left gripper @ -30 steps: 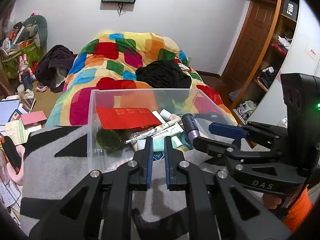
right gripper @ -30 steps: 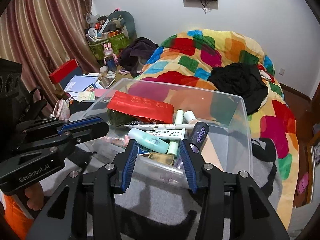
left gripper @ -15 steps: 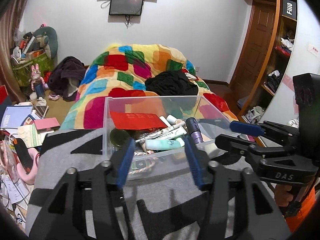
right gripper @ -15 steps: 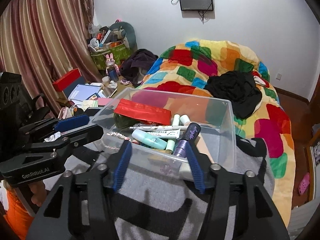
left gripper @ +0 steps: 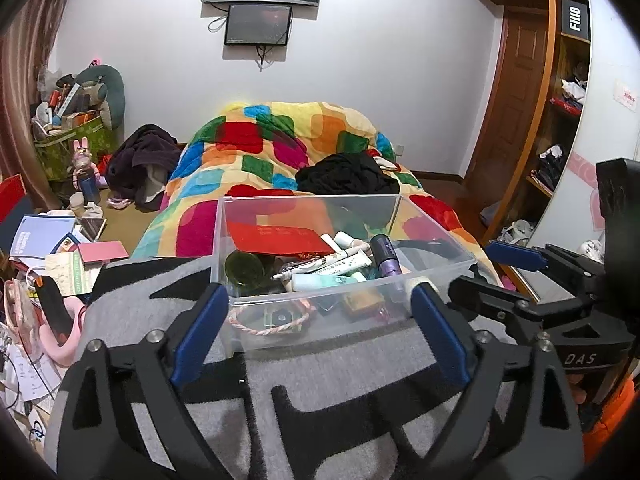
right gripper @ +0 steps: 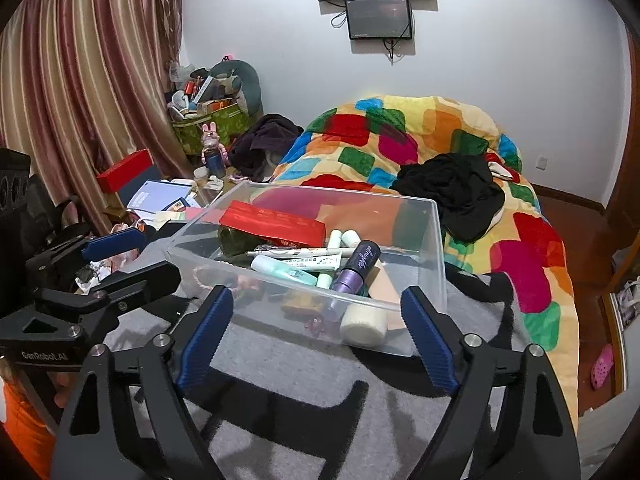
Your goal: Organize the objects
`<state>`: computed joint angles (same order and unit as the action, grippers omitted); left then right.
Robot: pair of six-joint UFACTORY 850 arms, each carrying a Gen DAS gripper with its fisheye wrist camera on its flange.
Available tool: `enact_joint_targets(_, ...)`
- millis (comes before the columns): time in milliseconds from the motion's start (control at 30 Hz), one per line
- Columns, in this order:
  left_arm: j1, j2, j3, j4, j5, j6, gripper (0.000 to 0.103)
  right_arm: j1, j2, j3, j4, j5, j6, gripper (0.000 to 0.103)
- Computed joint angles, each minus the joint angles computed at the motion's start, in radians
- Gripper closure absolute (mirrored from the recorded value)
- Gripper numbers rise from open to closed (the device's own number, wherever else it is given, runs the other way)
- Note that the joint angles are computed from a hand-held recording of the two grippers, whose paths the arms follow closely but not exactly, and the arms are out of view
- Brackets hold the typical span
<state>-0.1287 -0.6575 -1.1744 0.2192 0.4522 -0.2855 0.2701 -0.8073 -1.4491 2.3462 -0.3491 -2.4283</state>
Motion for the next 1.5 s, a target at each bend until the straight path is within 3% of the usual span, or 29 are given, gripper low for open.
enact_joint_targets(1500,-0.006,0.014,0.043,-0.039,0.031,0.045,0.005,0.003,0.028,0.061,0.069,-0.047,-0.079,0.014)
